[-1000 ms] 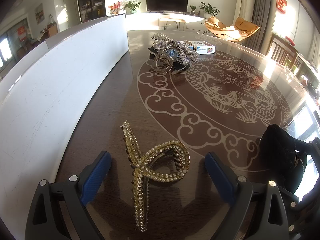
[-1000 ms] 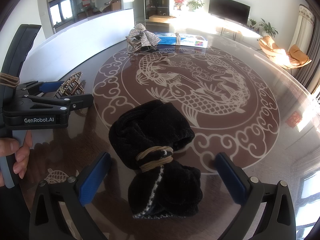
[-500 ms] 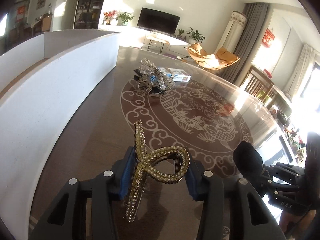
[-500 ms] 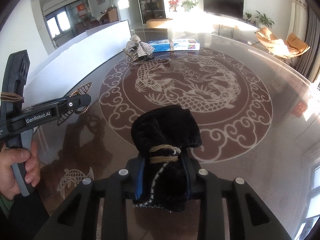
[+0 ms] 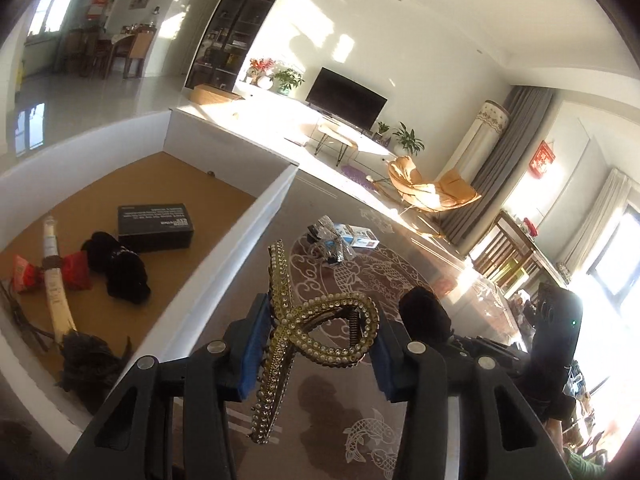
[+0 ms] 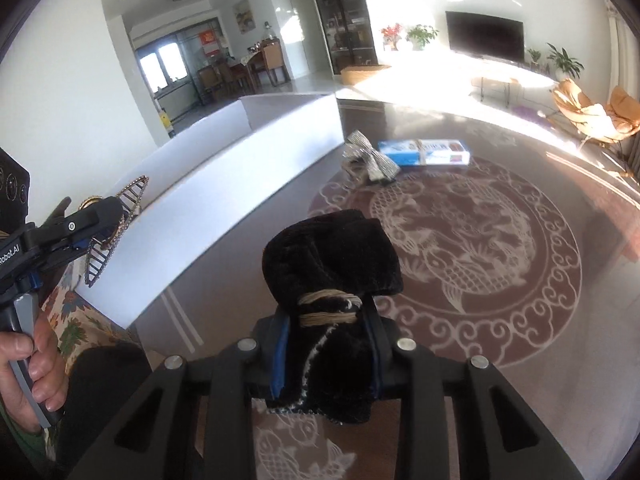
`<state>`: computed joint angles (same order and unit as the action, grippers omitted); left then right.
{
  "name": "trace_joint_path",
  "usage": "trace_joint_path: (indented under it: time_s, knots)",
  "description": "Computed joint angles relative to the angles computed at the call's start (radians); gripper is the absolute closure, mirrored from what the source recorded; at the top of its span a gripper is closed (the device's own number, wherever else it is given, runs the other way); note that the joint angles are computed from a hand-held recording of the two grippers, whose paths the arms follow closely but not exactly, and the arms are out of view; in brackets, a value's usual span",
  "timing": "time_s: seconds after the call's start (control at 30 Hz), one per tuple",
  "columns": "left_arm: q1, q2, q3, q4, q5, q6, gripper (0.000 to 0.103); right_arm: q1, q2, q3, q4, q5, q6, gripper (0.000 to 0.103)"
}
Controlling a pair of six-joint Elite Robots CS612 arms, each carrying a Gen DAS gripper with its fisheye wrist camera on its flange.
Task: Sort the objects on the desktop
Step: 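Carry the clip and pouch into the cardboard bin and release both, then withdraw both tools from the bin back over the table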
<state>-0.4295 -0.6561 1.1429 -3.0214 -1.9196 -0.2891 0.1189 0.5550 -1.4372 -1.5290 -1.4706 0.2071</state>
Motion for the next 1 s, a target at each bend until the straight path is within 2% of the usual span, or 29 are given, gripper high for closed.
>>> trace_joint_path:
  time_s: [0.1,0.23,0.43,0.5,0.53,0.57,0.6,0.7,0.83,0.97,1.0]
  knots:
    - [0.031,0.004,-0.053,0.058,0.113,0.022,0.057,0.029,-0.082,0.152,-0.144,0.087,-0.035,0.071]
    - [0.073,0.054,-0.185,0.243,0.235,0.022,0.057,0.072,-0.202,0.407,-0.299,0.18,-0.086,0.07]
    - [0.108,0.153,-0.379,0.507,0.323,0.014,0.057,0.121,-0.358,0.775,-0.372,0.261,-0.171,0.068]
    - [0.103,0.186,-0.441,0.617,0.401,-0.01,0.052,0.131,-0.41,0.898,-0.348,0.28,-0.213,0.06]
    - [0.1,0.202,-0.474,0.679,0.445,-0.03,0.046,0.135,-0.433,0.948,-0.328,0.277,-0.229,0.042]
    - [0.098,0.212,-0.493,0.724,0.474,-0.049,0.034,0.138,-0.444,0.975,-0.314,0.265,-0.24,0.019]
    - [0.097,0.213,-0.49,0.727,0.479,-0.06,0.032,0.141,-0.438,0.965,-0.312,0.244,-0.242,0.014]
    - [0.097,0.175,-0.397,0.591,0.434,-0.059,0.032,0.135,-0.361,0.81,-0.327,0.218,-0.224,0.013]
    - [0.068,0.114,-0.281,0.428,0.462,-0.038,0.032,0.117,-0.243,0.565,-0.357,0.147,-0.185,0.001]
    - [0.03,0.052,-0.178,0.264,0.39,0.029,0.03,0.085,-0.119,0.316,-0.32,0.013,-0.17,0.0]
    - [0.018,0.039,-0.156,0.227,0.361,0.052,0.024,0.076,-0.085,0.253,-0.292,-0.035,-0.164,0.0]
